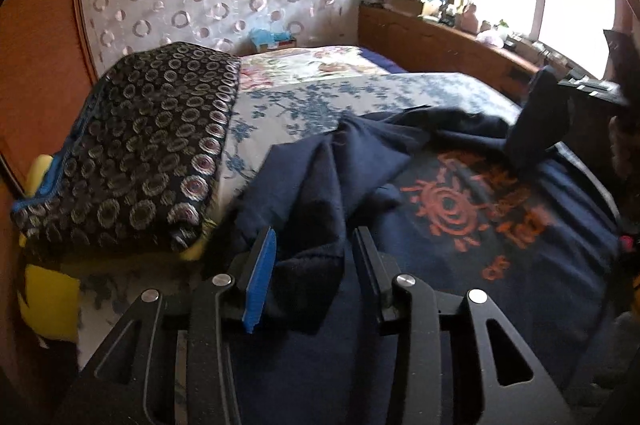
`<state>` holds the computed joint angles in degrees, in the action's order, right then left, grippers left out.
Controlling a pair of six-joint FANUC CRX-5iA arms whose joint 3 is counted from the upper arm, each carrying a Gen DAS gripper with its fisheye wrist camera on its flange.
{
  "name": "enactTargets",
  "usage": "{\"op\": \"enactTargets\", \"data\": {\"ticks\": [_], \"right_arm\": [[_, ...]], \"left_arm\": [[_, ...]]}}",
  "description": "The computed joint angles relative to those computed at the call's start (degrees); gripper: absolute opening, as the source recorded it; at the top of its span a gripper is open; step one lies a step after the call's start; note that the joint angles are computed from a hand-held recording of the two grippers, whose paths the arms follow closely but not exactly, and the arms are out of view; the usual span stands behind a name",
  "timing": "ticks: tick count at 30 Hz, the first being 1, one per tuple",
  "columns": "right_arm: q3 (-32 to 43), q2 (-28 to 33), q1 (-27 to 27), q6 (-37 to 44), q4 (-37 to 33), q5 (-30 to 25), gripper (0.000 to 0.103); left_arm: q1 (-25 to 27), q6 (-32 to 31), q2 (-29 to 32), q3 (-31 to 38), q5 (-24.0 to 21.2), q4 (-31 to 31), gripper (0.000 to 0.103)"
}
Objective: Fold small clothes
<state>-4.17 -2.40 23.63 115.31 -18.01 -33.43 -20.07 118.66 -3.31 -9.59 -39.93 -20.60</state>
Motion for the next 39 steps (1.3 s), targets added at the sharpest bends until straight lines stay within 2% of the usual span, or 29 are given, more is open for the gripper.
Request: {"op": "enactTargets", "data": {"ticks": [1,2,3,5,6,10,14,17,20,25,31,35,36,39], "right_arm": [[0.1,-0.1,0.0,0.2,-0.1,-0.1,0.006],[0.2,0.0,-0.3,1.0,-0.7,-0.2,0.006],[0.2,-0.1,-0.3,1.2,-0.8,-0.2,0.006],[0.2,-0.3,-0.5,1.6,-1.3,-0.2,0.006],[0.1,-0.4,-0.6,1.8,-1.5,0.0,0.006],[-1.5,-2.3,-0.9,3.2,-3.0,2.1,0.006],[-3.9,-6.2,-1.9,6.4,-6.6,3.7,0.006],[-5.1,-9.4,-4.1,10.2,-11.3,2.3,0.006],[-6.5,-12.0,-6.4,13.0,-14.5,-1.0,0.006],[-9.7,-16.1,-9.7,13.1,-15.4,-6.4,0.006],[-10.3,-18.1,-12.3,10.5,-13.6,-13.8,0.006],[-10.0,-17.0,-10.7,6.5,-9.7,-15.9,0.006],[-10.0,-16.9,-10.3,5.8,-9.0,-15.8,0.007],[-8.9,-16.8,-9.6,4.1,-7.8,-15.1,0.018]], "left_arm": [[-1.1,1.9,0.7,1.4,-1.9,-3.0,0.04],[-1.4,2.2,1.0,1.9,-2.7,-3.9,0.028],[-1.2,1.3,1.2,2.0,-3.0,-3.3,0.008],[0.8,-2.2,-0.1,-0.3,-0.3,1.6,0.007],[1.0,-1.9,-1.2,-1.3,0.9,1.7,0.006],[-0.4,4.8,-7.5,-3.9,2.8,-3.1,0.006],[-2.5,12.2,-14.3,-6.0,1.7,-9.1,0.006],[-3.8,16.0,-18.9,-7.9,-0.1,-12.0,0.006],[-5.4,19.4,-22.1,-9.8,-2.5,-14.0,0.006],[-6.3,22.1,-25.7,-12.7,-5.6,-13.5,0.006],[-10.2,25.7,-26.0,-11.9,-10.0,-16.2,0.006],[-6.7,21.0,-26.0,-13.2,-8.0,-11.0,0.016],[-6.8,21.2,-25.5,-12.9,-8.4,-11.5,0.023],[-6.0,20.0,-26.4,-13.4,-7.0,-10.4,0.044]]}}
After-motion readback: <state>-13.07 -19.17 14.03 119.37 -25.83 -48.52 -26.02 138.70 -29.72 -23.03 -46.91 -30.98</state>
